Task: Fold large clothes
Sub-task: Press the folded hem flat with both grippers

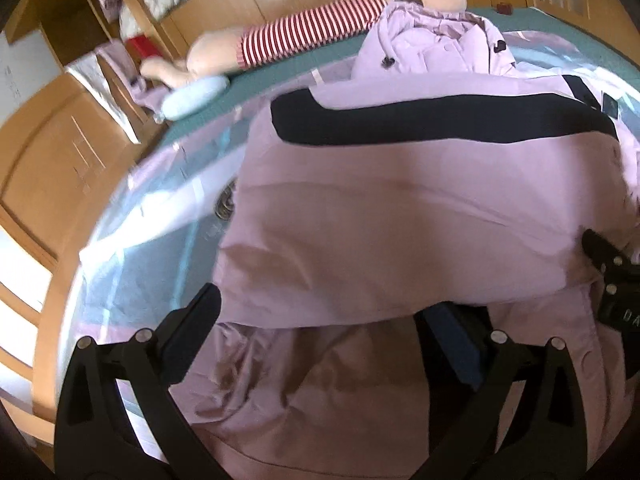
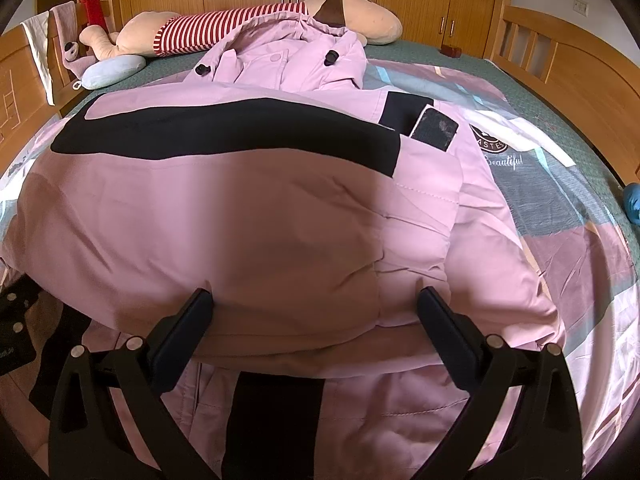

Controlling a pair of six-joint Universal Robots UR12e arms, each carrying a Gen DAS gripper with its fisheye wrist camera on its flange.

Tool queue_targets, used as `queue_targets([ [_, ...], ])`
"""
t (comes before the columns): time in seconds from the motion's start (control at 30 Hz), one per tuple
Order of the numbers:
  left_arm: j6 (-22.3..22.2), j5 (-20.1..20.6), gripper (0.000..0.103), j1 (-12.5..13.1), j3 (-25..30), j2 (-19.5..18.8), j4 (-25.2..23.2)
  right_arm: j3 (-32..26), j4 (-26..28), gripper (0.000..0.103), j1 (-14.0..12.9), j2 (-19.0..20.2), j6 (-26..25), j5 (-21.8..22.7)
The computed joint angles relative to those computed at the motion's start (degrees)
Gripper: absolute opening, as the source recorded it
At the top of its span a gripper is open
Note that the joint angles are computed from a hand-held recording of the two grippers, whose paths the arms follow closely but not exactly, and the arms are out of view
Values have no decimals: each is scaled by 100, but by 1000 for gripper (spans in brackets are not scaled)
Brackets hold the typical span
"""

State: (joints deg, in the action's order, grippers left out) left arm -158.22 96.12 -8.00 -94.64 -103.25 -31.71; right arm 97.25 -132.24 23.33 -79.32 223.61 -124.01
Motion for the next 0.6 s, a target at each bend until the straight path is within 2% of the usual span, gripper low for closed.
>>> queue_targets([
  [0.1, -332, -207, 101, 103, 268, -93, -950, 0, -1, 102, 1, 1, 3, 0],
  [0.17, -456, -306, 101, 161, 405, -157, -1366, 0, -3, 102, 2, 2, 4, 1],
  [0.23, -557, -344, 101, 183, 464, -185, -1559, 0, -3, 102, 2, 2, 4, 1],
  [0.3, -591, -341, 101, 182, 479, -184, -1549, 1, -6, 102, 0, 1, 1, 4],
  [0.37, -633, -351, 101, 186, 419, -116, -1289, 8, -25, 102, -1, -1, -1, 9],
  [0.53, -488, -752, 101, 230, 186, 105, -590, 15, -61, 102, -2, -7, 11, 11],
  [0.6, -466, -757, 101, 226, 207, 68, -602, 32, -102, 102, -11, -23, 12, 40],
])
